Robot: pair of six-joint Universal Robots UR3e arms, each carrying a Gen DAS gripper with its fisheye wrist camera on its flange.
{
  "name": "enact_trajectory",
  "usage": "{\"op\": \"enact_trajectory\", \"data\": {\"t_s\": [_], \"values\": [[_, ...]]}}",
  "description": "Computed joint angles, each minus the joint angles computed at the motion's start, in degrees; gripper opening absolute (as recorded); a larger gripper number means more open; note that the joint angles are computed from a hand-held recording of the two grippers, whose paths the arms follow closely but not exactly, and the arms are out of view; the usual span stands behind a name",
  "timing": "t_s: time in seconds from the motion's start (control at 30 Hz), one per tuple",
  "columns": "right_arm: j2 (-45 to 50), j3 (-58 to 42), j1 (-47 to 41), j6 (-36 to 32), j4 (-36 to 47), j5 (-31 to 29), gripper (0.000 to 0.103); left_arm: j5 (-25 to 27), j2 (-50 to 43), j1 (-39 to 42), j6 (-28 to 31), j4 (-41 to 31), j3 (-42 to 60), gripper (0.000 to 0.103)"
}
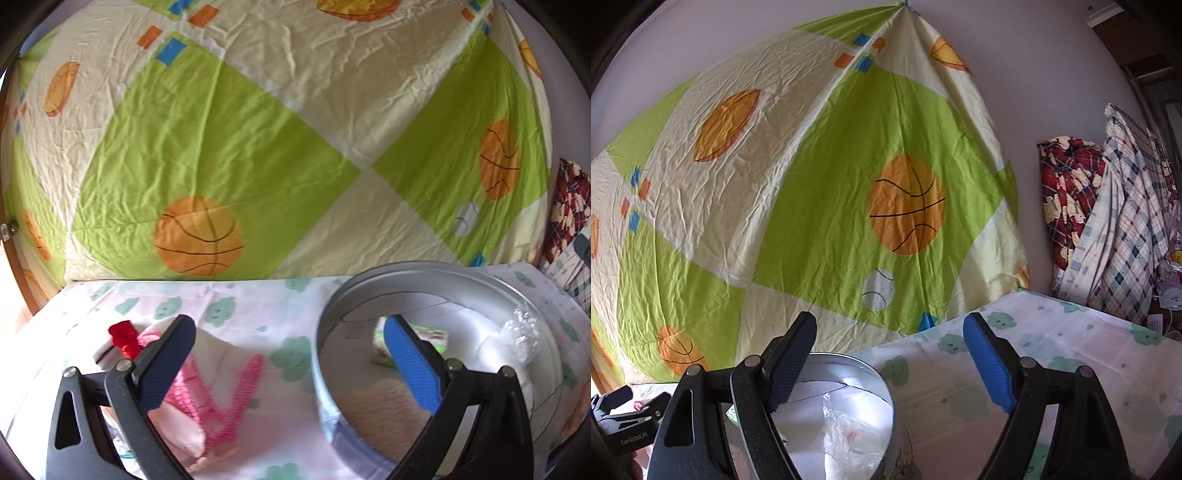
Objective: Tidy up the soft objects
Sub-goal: 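Withdraw both open tools from the tin back toward the sheet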
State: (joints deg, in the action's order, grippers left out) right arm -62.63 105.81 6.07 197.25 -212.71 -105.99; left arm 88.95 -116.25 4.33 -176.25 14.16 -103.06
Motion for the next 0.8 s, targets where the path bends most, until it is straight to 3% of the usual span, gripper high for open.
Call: {"op": "enact_trajectory", "data": {"t_s": [0.33, 0.57, 0.8], "values": [[4.3, -2.8, 6.2, -8.0, -5.9, -8.6, 0.083, 0.9, 0.1, 2.8, 1.6, 8.3, -6.9, 0.103], [5.4, -4.5, 8.9, -8.2, -5.0, -12.2, 0.083, 0.5, -0.3, 2.7, 3.9, 10.0, -8.5, 0.103], [6.0, -3.9, 11.6, -8.2, -8.3, -18.1, 0.083, -4.4, 2.3, 6.1, 4.2, 10.4, -12.4, 0.103]]}}
